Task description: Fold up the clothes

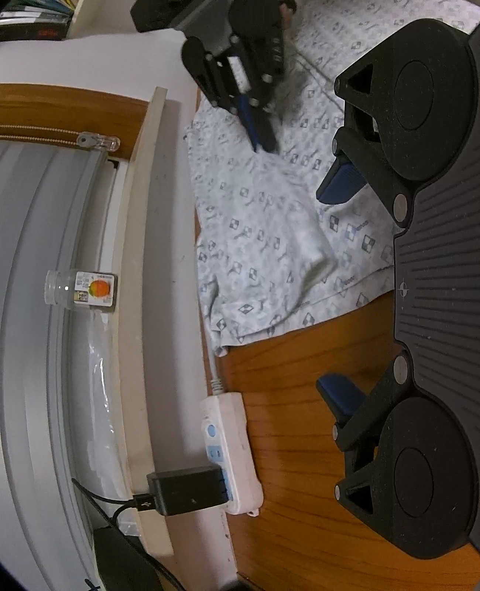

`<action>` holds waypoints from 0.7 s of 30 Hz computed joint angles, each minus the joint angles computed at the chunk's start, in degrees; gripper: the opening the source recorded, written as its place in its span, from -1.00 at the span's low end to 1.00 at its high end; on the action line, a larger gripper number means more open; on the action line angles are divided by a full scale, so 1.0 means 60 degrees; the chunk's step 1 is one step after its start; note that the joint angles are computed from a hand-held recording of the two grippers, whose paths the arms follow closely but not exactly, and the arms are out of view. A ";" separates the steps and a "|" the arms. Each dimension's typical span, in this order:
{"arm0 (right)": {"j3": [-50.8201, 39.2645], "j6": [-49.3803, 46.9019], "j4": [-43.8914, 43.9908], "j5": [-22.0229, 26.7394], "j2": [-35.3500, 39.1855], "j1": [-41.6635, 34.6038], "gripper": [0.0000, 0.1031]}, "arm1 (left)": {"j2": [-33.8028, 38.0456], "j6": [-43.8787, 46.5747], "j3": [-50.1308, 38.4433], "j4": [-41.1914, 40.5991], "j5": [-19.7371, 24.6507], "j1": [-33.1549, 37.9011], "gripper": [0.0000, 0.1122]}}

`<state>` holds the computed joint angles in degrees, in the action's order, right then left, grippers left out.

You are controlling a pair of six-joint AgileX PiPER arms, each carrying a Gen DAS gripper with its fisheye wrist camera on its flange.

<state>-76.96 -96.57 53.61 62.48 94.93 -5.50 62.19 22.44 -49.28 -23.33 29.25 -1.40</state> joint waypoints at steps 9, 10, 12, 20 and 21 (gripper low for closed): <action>-0.2917 0.0061 0.1374 0.0719 0.0572 -0.3063 -0.94 | 0.0440 -0.0734 -0.0361 0.0612 -0.0288 -0.0607 0.78; -0.3531 0.0253 0.1415 0.0719 0.0825 -0.3465 -0.94 | 0.0510 -0.0959 -0.0449 0.0817 -0.0343 -0.0760 0.78; -0.5056 0.0842 0.1393 0.0548 0.1548 -0.4360 -0.94 | 0.0670 -0.1559 -0.0673 0.1348 -0.0455 -0.1120 0.80; -0.9308 0.5988 -0.1643 -0.3002 0.4167 -0.5748 -0.37 | 0.2291 -0.4555 -0.2603 0.3866 -0.0522 -0.3107 0.82; -0.9236 0.5786 -0.1359 -0.2599 0.4187 -0.5899 -0.19 | 0.2569 -0.4670 -0.2892 0.3931 -0.0502 -0.3315 0.83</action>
<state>-132.37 -61.86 45.45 46.88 120.05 -40.89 77.60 -5.58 -66.63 0.25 26.24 -21.29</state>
